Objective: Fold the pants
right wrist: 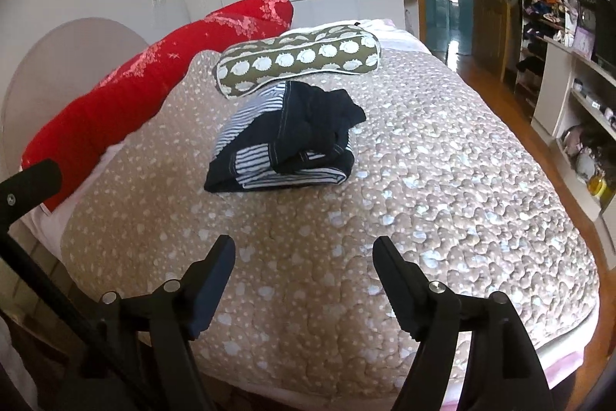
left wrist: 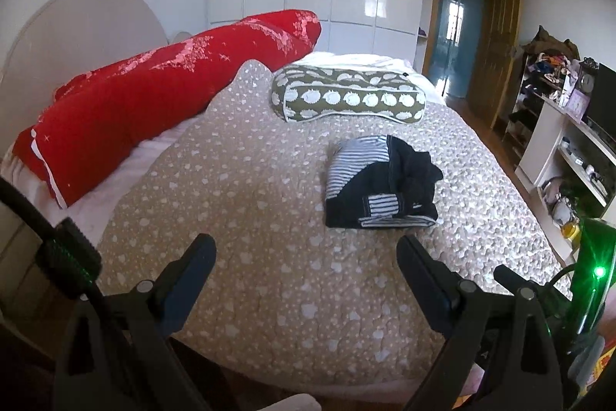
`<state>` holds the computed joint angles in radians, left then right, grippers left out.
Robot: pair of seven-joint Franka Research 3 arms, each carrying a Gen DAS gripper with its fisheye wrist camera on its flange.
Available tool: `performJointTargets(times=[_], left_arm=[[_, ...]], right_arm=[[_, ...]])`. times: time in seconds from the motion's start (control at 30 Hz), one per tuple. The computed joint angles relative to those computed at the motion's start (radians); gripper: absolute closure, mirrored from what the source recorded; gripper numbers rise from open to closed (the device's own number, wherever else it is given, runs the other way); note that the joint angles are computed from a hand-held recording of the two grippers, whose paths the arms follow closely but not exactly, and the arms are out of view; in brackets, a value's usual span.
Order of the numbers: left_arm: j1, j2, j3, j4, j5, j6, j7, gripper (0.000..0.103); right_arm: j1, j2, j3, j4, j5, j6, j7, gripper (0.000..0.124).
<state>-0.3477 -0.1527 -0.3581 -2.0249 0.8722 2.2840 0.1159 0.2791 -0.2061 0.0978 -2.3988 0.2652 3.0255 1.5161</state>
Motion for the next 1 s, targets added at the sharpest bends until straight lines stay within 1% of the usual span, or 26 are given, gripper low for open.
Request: performJointTargets(times=[0.13,0.23,0.37,0.53,0.77,1.0], left_arm=[[-0.003,0.009,0.002,-0.002,-0.014,0.001,0.016,0.009],[-0.008,0.018,0.004,0.0,-0.026,0.004,0.027,0.009],[-0.013,0.027,0.005,0.007,-0.034,0.002,0.035,0.009],[-0.014,0.029,0.014,0.001,-0.062,0.022,0.044,0.009],[-0.013,0.034,0.016,-0.001,-0.081,0.027,0.054,0.009],[-0.013,0.039,0.019,-0.004,-0.094,0.032,0.062,0.009]], right_arm=[[-0.003,0.005,0.004,0.001,-0.005,-0.009,0.014,0.046],[-0.018,0.01,0.017,0.004,-0.034,-0.017,0.04,0.045],[-0.013,0.01,0.013,0.004,-0.041,-0.024,0.047,0.044],[-0.023,0.013,0.018,0.005,-0.063,-0.032,0.071,0.044],[-0.025,0.02,0.016,0.011,-0.08,-0.05,0.092,0.043],[-0.027,0.025,0.016,0.012,-0.091,-0.048,0.107,0.043]])
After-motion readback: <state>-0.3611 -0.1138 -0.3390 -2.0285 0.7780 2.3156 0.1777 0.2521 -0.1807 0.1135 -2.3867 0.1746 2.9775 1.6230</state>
